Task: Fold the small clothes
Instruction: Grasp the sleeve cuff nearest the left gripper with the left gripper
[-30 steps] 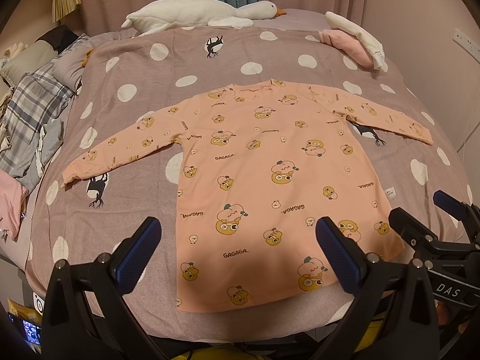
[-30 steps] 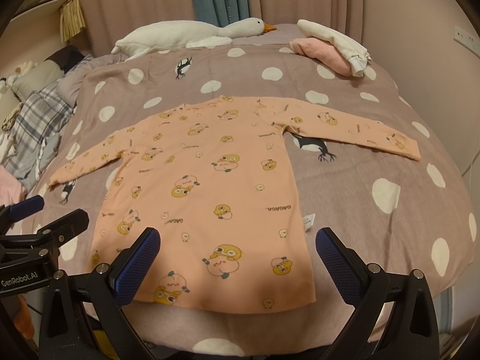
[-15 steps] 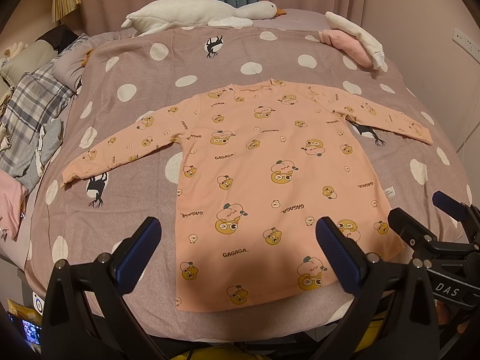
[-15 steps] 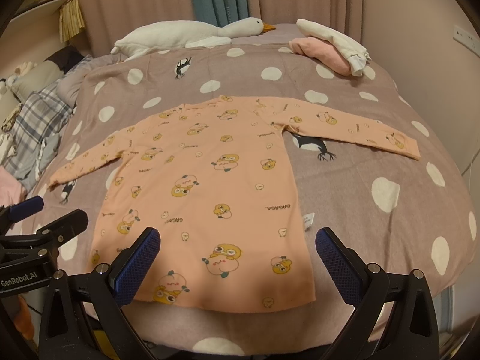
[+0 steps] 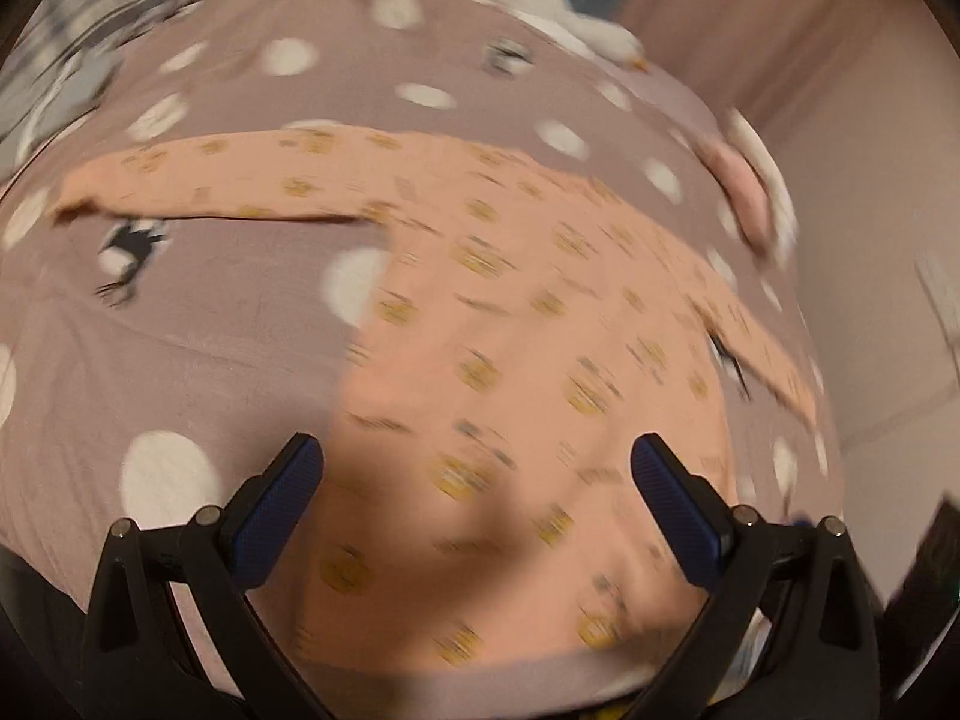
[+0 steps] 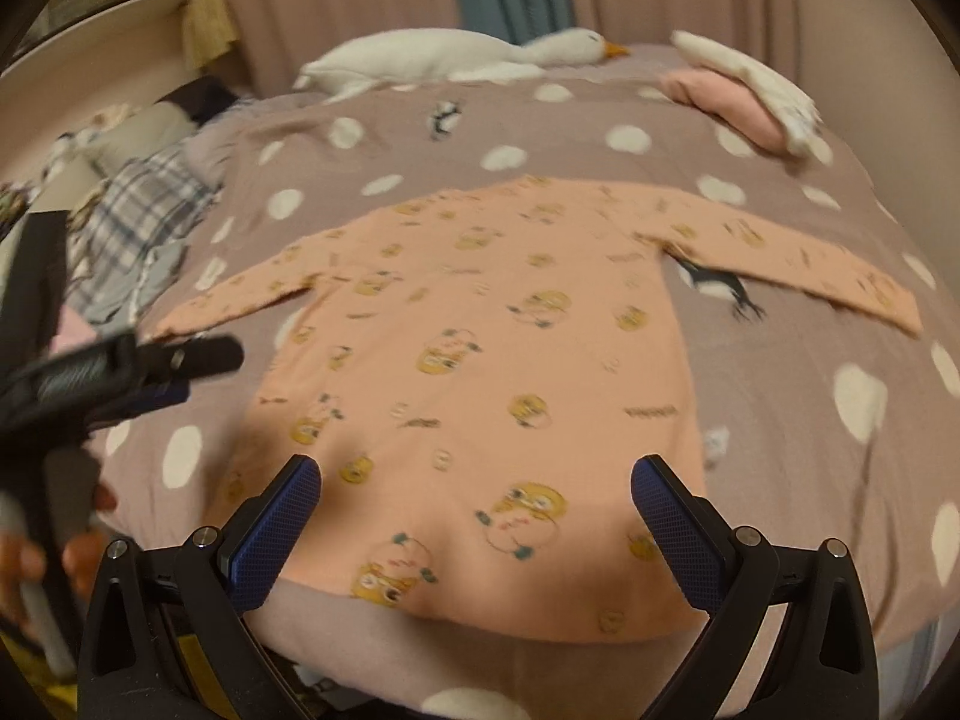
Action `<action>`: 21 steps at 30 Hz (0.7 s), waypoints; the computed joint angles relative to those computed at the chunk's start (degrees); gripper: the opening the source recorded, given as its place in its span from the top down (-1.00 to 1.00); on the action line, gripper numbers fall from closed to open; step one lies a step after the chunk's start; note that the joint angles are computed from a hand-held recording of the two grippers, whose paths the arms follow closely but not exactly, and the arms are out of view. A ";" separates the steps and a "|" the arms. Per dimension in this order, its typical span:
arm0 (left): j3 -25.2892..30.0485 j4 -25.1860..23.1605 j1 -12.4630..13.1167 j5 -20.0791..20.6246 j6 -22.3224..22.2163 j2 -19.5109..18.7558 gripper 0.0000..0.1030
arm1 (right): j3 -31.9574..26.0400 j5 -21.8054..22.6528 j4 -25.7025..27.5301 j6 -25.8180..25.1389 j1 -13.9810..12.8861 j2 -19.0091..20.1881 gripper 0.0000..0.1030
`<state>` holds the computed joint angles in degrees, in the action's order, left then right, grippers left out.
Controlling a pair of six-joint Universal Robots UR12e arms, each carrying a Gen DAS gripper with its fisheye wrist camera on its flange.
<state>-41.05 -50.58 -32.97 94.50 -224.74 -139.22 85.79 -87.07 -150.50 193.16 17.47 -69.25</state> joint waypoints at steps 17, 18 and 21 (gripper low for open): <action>-21.37 23.69 10.96 2.71 -30.85 6.86 -0.59 | -12.06 3.06 8.61 -5.42 1.27 8.08 -0.99; -21.44 24.42 11.47 2.74 -31.99 6.59 -0.49 | -12.72 3.12 9.04 -5.97 1.41 8.52 -0.99; -22.35 27.44 12.41 3.80 -33.17 6.24 -0.35 | -14.47 3.19 10.39 -7.66 1.76 9.70 -0.99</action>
